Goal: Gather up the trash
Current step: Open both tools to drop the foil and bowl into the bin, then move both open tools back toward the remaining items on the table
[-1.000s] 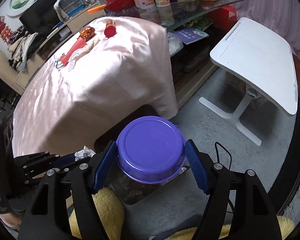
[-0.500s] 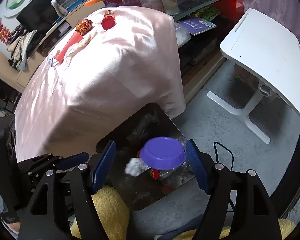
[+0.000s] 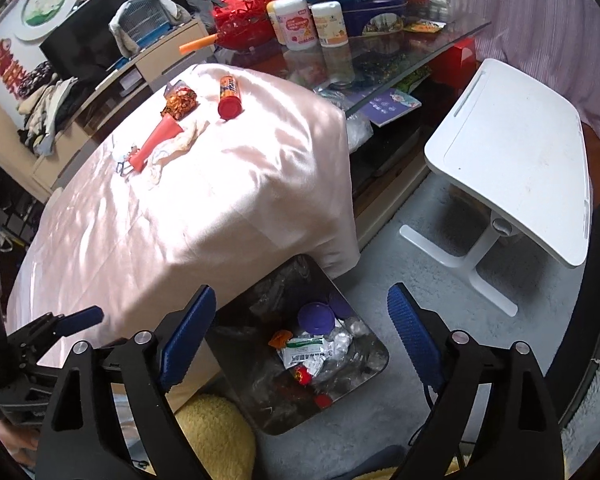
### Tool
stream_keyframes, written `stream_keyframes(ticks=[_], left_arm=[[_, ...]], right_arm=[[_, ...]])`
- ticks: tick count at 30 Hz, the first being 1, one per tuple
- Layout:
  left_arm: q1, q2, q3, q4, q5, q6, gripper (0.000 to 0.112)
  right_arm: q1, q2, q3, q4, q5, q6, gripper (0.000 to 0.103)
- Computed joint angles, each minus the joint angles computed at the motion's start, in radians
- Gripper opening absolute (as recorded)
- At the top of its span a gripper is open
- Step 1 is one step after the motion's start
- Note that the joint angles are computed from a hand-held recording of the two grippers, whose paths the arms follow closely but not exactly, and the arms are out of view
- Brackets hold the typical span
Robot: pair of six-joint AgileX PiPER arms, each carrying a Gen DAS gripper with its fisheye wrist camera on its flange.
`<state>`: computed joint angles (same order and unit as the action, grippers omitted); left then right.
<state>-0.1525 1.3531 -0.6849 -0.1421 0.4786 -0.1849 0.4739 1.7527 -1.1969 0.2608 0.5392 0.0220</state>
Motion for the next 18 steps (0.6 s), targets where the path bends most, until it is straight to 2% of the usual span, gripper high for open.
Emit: stream_keyframes(ticks=[8, 13, 18], left_arm=[[0.121, -0.202, -0.048, 0.084, 0.142, -0.016, 0.089], [0.246, -0.252, -0.084, 0.063, 0.193, 0.068, 0.090], [0.327, -0.231, -0.101, 0.010, 0.194, 0.160, 0.091]], right_arm=[[0.053, 0.010, -0.099, -0.051, 0.053, 0.054, 0.091], [0.098, 0.037, -0.205, -0.084, 0.091, 0.079, 0.091], [0.127, 0.085, -0.321, -0.104, 0.123, 0.091, 0.092]])
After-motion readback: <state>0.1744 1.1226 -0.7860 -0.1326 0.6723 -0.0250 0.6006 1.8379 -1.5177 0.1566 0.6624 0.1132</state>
